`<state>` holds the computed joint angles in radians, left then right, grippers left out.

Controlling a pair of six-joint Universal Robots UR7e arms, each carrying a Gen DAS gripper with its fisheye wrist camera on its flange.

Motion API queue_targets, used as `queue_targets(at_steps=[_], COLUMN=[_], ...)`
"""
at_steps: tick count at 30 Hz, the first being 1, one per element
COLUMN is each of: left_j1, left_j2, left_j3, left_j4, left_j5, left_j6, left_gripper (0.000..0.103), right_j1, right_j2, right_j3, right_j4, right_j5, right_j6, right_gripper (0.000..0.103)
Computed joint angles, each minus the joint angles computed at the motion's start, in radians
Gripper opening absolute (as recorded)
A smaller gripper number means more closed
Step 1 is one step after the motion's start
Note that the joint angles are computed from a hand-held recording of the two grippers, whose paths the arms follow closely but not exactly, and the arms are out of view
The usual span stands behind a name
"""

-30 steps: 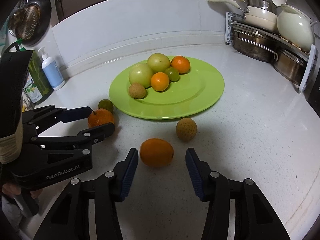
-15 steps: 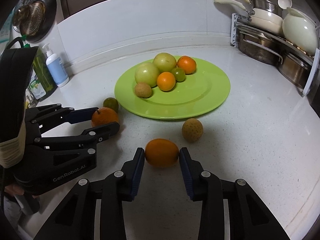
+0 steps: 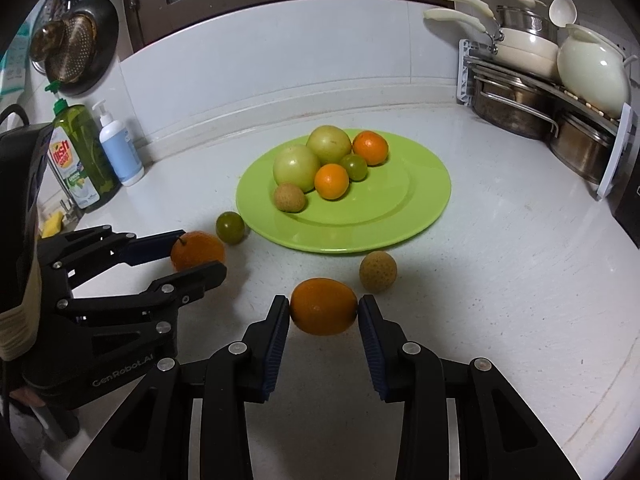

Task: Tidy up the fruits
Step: 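Carry both tangerines onto the green plate and open both tools to release them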

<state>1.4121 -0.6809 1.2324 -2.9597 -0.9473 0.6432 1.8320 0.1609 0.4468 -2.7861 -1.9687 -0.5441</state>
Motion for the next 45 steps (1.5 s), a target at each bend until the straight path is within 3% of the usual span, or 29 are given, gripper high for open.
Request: queue_targets(at_steps=[12,15,21,23,38,40,45], left_j1=[-0.026,-0.026,-0.018,-0.015,0.002,0.004,0.003], left_j2=[-0.052,-0.055,-0.064,-0.069,-0.078,-0.078,-0.078], left_j3=[0.093,0.107,0.137,0.147,0.141,0.139,0.139], left_j4=[-0.08,-0.09,-0.09,-0.092,-0.077,-0.076,-0.076], left_j5=[-0.001,0.004,0.004,0.005,0.019,0.02,0.018], left_j6=[0.0,-0.016,-0.039,-0.045,-0.099,-0.102,-0.108], left_gripper=[0.041,0.041,0.041,0.041,0.041,0.041,0.041], right_j1=[0.012,0.001,-0.02,-0.019,-0.01,-0.01,-0.009], right_j2=[-0.078,-0.089,-0.116,-0.116,0.021,0.023,0.016], right_j3=[0.141,0.156,0.237,0.249,-0.017,-0.021,-0.001], right_j4=[-0.115,-0.089,-0.108,-0.127,0.054,0.068,0.045], right_j5=[0.024,0.035,0.07,0.081,0.021,0.019,0.017], right_j6=[-0.041,0.001,0.01,-0.011,-0.032,-0.029,-0.038], right_gripper=[0.03,0.03,0.035,0.045,0.042,0.034,0.033])
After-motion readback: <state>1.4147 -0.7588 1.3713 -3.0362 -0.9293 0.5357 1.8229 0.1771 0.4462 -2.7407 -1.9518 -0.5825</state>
